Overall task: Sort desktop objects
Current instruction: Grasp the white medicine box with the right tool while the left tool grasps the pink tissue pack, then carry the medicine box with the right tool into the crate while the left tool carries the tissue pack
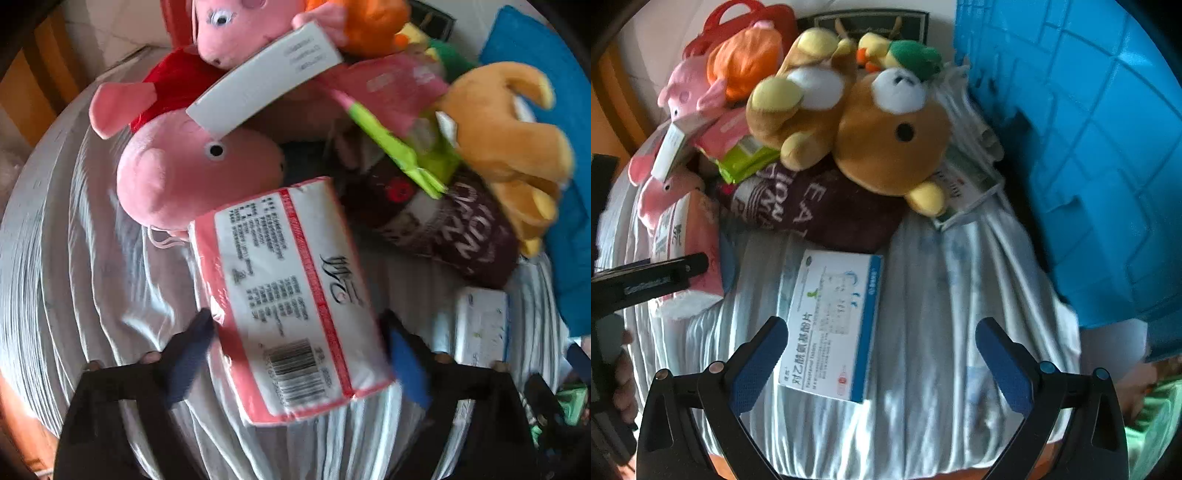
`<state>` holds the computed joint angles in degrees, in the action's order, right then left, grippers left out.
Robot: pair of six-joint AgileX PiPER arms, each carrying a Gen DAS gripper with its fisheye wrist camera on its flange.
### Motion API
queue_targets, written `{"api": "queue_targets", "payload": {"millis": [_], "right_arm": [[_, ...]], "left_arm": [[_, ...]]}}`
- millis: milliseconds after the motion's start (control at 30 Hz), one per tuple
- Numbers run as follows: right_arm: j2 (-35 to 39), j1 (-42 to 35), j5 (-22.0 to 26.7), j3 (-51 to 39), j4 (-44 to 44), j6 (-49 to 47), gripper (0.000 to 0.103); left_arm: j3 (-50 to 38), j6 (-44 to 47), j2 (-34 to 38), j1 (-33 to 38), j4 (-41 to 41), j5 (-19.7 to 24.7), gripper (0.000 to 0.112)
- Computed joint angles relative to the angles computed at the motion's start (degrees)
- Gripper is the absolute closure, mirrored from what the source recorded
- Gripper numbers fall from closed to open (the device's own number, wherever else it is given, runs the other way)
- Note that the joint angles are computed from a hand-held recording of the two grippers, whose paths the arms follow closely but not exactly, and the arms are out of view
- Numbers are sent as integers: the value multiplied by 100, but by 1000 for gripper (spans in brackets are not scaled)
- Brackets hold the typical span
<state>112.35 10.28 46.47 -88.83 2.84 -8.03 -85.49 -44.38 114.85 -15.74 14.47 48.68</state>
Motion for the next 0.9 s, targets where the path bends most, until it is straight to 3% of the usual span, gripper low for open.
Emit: {"api": "queue_targets", "payload": {"millis": [100, 433, 567, 600, 900], "right_arm": [[232, 85, 146, -126, 125, -3, 0], [1007, 368, 553, -803, 99, 260, 2], [1234, 459, 641, -942, -127, 419, 17], [1270, 466, 652, -953, -160, 436, 27], [708, 256, 568, -691, 164, 42, 29]], "left_arm": [[292, -293, -172, -289, 613, 217, 29], [768, -260, -492, -324, 646, -60, 29], [542, -274, -324, -443, 734, 24, 31], [519, -293, -329, -476, 751, 36, 31], [575, -689, -1026, -827, 1289, 350, 34]]}}
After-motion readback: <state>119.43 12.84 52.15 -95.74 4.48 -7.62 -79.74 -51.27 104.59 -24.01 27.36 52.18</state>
